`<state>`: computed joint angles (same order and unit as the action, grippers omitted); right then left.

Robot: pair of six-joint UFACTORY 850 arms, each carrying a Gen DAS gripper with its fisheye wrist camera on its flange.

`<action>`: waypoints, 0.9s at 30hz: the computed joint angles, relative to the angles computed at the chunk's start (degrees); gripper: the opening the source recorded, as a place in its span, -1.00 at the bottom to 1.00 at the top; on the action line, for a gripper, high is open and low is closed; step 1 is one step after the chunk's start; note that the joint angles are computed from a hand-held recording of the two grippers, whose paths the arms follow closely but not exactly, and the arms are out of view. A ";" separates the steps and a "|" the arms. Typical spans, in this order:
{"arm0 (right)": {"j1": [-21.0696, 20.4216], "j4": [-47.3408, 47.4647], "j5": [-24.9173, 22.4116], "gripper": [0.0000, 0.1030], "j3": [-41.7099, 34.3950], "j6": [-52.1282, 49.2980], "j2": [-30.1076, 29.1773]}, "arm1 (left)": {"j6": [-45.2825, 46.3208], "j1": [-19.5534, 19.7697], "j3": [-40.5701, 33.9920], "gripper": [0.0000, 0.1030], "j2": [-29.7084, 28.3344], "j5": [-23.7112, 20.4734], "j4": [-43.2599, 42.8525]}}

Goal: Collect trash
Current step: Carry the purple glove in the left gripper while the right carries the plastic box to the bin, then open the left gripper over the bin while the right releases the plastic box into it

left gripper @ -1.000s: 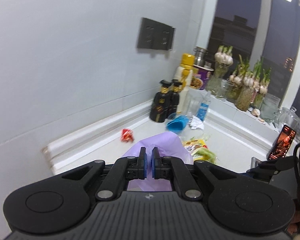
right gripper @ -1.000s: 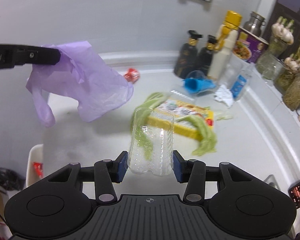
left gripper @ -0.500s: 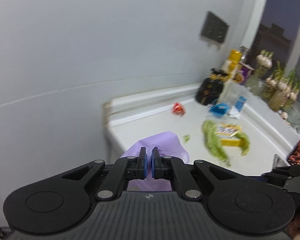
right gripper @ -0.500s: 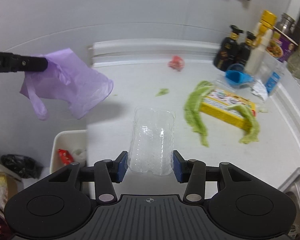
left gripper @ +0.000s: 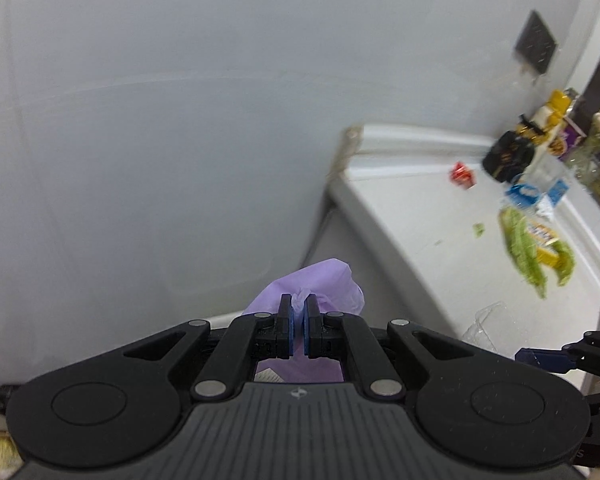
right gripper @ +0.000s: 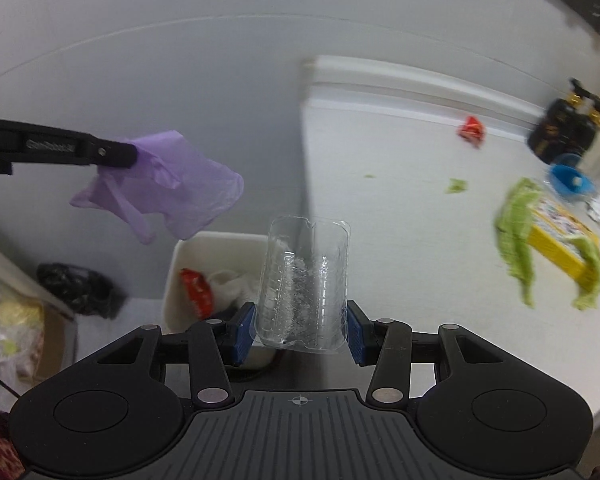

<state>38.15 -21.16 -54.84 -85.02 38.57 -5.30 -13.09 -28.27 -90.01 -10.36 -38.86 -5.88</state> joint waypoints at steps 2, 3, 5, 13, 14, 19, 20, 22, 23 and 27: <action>0.54 1.49 0.50 -0.14 -0.67 -1.12 -1.27 | -0.14 0.62 1.14 -0.92 0.20 -0.75 -0.50; 0.85 2.09 0.60 -0.14 -1.09 -1.62 -2.06 | -0.08 0.93 1.83 -0.92 0.31 -0.88 -0.82; 1.14 3.56 1.37 -0.14 -1.73 -2.80 -3.72 | 0.31 1.48 3.30 -0.92 0.42 -0.95 -1.01; 0.23 9.62 4.79 -0.13 -1.93 -5.91 -10.27 | -0.92 2.44 6.95 -0.92 -1.88 -0.32 -0.10; -0.11 10.16 4.89 -0.13 -1.93 -6.18 -11.11 | -0.52 2.54 7.09 -0.92 -2.47 -0.19 -0.56; -1.21 10.14 5.18 -0.13 -1.52 -4.93 -14.69 | -0.65 2.42 7.90 -0.92 -5.20 0.62 -0.50; -1.30 9.94 5.59 -0.13 -1.26 -4.82 -15.26 | -0.84 2.41 8.21 -0.92 -5.61 0.93 -0.40; -1.26 9.10 6.42 -0.13 -0.74 -4.73 -16.41 | -1.03 2.51 9.23 -0.92 -6.17 1.68 -0.75; -1.27 8.67 6.85 -0.13 -0.53 -4.70 -17.00 | -1.07 2.58 9.51 -0.92 -6.58 1.90 -1.03; -1.23 6.78 9.26 -0.12 0.21 -3.67 -19.18 | 0.02 2.99 10.19 -0.92 -8.42 2.83 -3.10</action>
<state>36.92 -14.38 -45.58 -84.81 34.90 -24.47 -13.08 -25.28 -79.82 -18.78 -36.03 -8.98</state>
